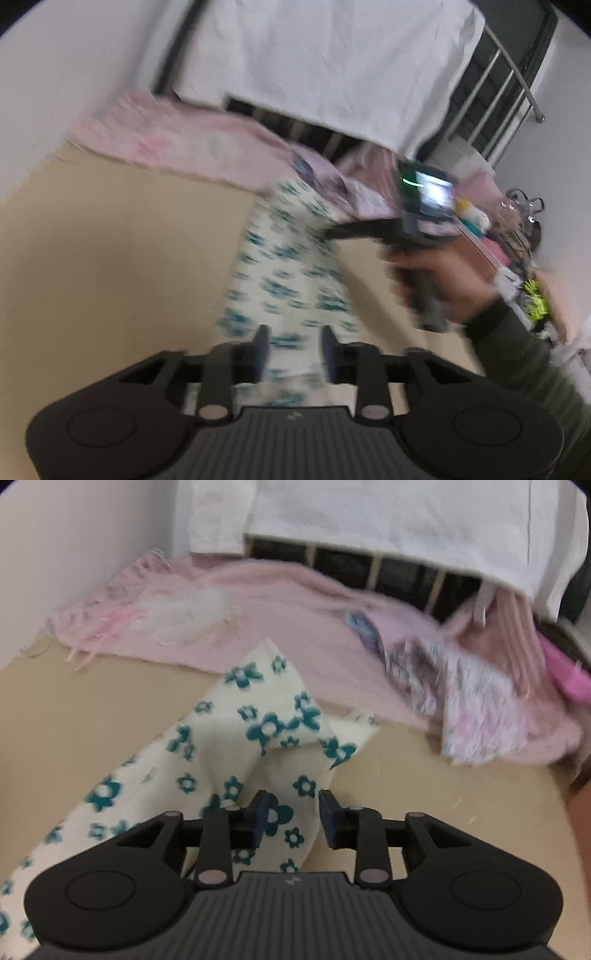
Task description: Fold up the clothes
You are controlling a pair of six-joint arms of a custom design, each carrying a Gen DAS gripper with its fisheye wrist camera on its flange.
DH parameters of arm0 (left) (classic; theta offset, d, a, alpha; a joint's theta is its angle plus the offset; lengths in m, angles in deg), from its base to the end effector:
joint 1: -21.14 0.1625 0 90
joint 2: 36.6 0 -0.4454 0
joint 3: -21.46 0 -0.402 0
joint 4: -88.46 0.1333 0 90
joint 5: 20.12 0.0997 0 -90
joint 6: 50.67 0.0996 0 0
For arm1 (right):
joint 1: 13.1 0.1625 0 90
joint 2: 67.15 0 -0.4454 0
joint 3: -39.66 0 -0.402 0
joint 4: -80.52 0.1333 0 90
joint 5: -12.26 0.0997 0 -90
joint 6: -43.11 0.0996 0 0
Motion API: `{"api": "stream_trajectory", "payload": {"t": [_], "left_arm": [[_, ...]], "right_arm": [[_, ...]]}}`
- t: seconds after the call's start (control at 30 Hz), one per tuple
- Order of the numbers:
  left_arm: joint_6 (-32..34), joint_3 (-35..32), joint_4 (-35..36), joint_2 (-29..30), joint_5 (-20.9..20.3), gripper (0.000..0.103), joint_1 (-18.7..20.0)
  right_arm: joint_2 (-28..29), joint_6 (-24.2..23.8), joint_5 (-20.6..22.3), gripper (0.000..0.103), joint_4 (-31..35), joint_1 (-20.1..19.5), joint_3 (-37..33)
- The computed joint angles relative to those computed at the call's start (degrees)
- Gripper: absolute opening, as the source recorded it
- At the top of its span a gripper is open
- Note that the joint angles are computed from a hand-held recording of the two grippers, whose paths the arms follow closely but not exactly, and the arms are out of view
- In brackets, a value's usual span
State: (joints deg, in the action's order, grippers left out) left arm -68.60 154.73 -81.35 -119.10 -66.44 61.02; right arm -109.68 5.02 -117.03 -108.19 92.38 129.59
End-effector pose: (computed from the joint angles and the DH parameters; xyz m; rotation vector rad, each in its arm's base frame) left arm -0.2039 -0.4337 0.2781 0.4536 2.5289 -1.1217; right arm 0.2606 -0.6779 0.1973 0.6460 -2.1056 0.8705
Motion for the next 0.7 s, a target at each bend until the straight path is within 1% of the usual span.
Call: {"api": "stream_trajectory", "payload": {"t": [0.03,0.07,0.1,0.13,0.17,0.2,0.23,0.27,0.3,0.33,0.37,0.43,0.5,0.53,0.57,0.6,0.63,0.67,0.7], "left_arm": [[-0.5,0.9,0.6,-0.5,1.6,0.044,-0.2],[-1.6,1.5,1.5,-0.5,2.6,0.044,0.0],[-2.7,2.1,2.5,-0.4,3.5,0.042,0.1],[-3.9,2.7,3.6,-0.4,4.3,0.042,0.3],[-4.7,3.4,3.7,-0.1,5.2,0.036,0.5],[-4.8,4.7,1.5,0.4,5.2,0.032,-0.1],[-5.6,5.9,-0.3,1.0,5.5,0.03,-1.1],[-7.1,6.8,-0.9,1.3,6.7,0.03,-2.3],[-9.6,7.9,-0.8,1.4,8.2,0.029,-3.7],[-11.3,9.0,-1.1,1.2,8.4,0.029,-4.9],[-12.4,10.1,-1.8,1.1,8.0,0.028,-5.8],[-14.1,11.9,-1.2,-0.6,5.0,0.028,-7.4],[-10.0,14.4,-4.7,-3.3,1.1,0.031,-7.9],[-7.6,15.7,-6.5,-4.8,-1.1,0.033,-8.0],[-3.2,17.3,-7.8,-7.1,-2.2,0.038,-8.3],[2.2,18.7,-8.5,-9.1,-2.4,0.041,-8.6],[7.8,19.6,-8.0,-10.7,-1.6,0.042,-9.0],[13.5,20.5,-7.0,-12.3,-0.5,0.043,-9.5],[17.9,21.1,-5.6,-13.4,0.3,0.043,-10.0]], "right_arm": [[-1.8,0.0,1.3,0.039,-3.1,0.7,3.3],[-5.0,-0.9,5.0,0.039,-5.6,1.0,9.1],[-8.1,-0.3,9.0,0.039,-6.7,1.0,14.2],[-10.6,1.6,11.6,0.038,-5.8,1.0,18.4],[-12.5,2.9,14.0,0.034,-5.7,1.0,22.2],[-14.2,4.2,16.3,0.031,-5.5,1.1,25.8],[-14.4,4.1,16.5,0.026,-6.4,1.5,28.5],[-14.3,3.1,16.1,0.025,-7.9,2.0,31.2],[-13.1,0.7,13.6,0.025,-11.5,3.0,33.3],[-12.0,-1.6,12.4,0.025,-15.0,3.4,34.8],[-11.2,-3.6,11.2,0.026,-17.9,3.9,36.1],[-11.7,-4.5,11.2,0.027,-22.5,4.5,38.4],[-12.3,-5.3,11.5,0.031,-26.8,5.1,40.6],[-12.8,-5.6,12.1,0.038,-28.7,5.3,41.8],[-14.1,-6.6,15.0,0.049,-31.6,5.2,44.3],[-15.4,-8.7,19.3,0.055,-35.3,4.7,47.5],[-17.1,-11.4,24.3,0.067,-38.0,3.9,51.3],[-18.6,-13.9,27.3,0.076,-39.2,3.4,54.3],[-19.8,-16.5,29.0,0.078,-39.0,3.2,56.8]]}}
